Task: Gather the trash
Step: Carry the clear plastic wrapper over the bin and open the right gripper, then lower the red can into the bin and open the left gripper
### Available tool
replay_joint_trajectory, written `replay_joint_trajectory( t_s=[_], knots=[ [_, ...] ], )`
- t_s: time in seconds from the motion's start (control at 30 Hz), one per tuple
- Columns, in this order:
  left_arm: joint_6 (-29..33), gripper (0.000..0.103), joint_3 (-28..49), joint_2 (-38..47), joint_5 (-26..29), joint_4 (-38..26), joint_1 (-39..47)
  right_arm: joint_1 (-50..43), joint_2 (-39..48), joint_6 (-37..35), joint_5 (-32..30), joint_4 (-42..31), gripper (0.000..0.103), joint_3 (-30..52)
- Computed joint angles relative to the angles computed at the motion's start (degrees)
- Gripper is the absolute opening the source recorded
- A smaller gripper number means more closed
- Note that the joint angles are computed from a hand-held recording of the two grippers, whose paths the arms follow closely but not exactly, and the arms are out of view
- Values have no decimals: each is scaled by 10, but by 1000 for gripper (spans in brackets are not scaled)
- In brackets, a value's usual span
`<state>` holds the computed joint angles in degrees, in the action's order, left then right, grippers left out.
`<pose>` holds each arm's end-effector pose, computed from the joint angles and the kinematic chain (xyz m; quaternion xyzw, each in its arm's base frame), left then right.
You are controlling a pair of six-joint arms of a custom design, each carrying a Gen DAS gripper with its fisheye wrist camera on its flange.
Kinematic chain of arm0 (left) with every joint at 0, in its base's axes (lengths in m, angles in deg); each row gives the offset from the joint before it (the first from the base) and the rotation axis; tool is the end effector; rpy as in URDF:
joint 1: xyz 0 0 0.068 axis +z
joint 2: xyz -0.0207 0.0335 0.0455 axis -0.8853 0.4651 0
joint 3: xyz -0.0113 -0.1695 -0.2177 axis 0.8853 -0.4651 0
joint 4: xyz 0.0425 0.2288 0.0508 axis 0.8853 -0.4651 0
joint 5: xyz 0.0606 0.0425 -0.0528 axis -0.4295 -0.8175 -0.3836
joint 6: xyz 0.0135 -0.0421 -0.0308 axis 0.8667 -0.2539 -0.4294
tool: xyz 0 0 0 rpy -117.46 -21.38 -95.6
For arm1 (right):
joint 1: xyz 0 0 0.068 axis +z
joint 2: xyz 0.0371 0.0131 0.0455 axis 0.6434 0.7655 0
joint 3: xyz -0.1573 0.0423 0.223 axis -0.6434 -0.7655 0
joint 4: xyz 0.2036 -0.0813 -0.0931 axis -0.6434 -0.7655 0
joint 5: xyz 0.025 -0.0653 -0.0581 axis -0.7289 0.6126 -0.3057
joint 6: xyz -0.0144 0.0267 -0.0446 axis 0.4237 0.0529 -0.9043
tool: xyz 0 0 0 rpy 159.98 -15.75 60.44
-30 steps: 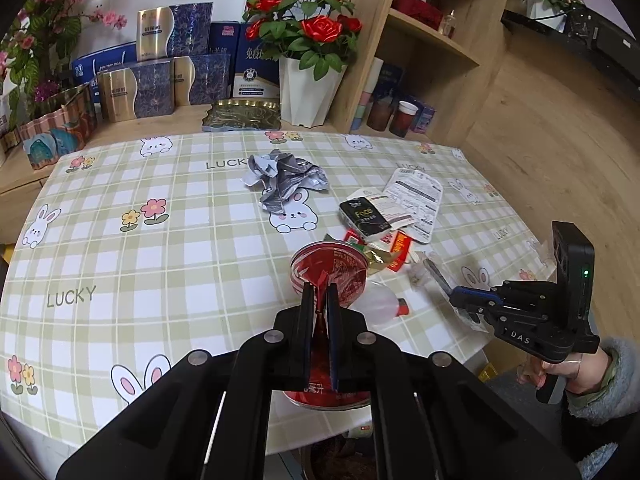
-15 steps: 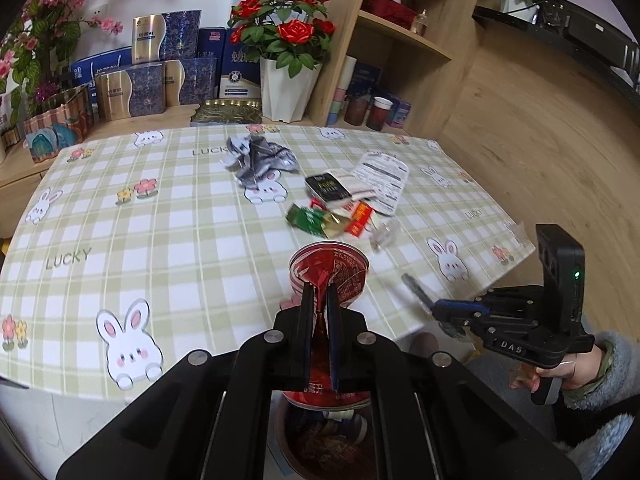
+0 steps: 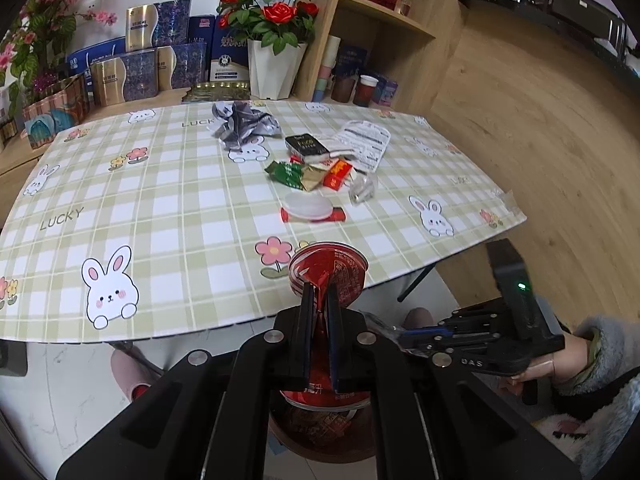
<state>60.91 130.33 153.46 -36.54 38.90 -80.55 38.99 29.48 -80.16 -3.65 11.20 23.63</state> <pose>0.3294 -0.1250 0.2539 0.3108 0.8699 -0.2278 0.3080 0.2411 0.0088 0.1680 0.0130 0.9625 0.1927 0.1904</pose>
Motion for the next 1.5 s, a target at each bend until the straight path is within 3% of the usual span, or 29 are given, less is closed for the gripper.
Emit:
replay_joint_trajectory(
  t_s=[0.23,0.57,0.73,0.8,0.93,0.97,1.07,1.13,1.27,1.4,1.5],
  knots=[
    [8,7,-20,-1,-4,8,-2,-21,80,40,-21,3,9,-5],
    [9,7,-23,5,-8,7,-7,-42,103,58,-19,11,10,-7],
    [8,7,-24,7,-11,6,-9,-53,98,62,-15,8,17,-11],
    [7,7,-23,8,-11,4,-9,-58,95,63,-18,12,27,-14],
    [10,7,-22,10,-11,2,-9,-56,80,61,-6,11,31,-13],
    [10,7,-21,11,-11,0,-10,-54,76,61,-2,12,36,-12],
    [13,7,-22,13,-13,0,-11,-51,37,61,10,21,62,-19],
    [15,7,-23,16,-12,-2,-11,-48,2,61,27,29,70,-26],
    [22,7,-29,19,-15,0,-13,-36,-65,65,96,44,96,-34],
    [31,7,-40,23,-23,9,-20,-28,-113,70,173,75,97,-48],
    [47,7,-46,30,-38,13,-30,-39,-132,75,188,98,97,-60]
  ],
)
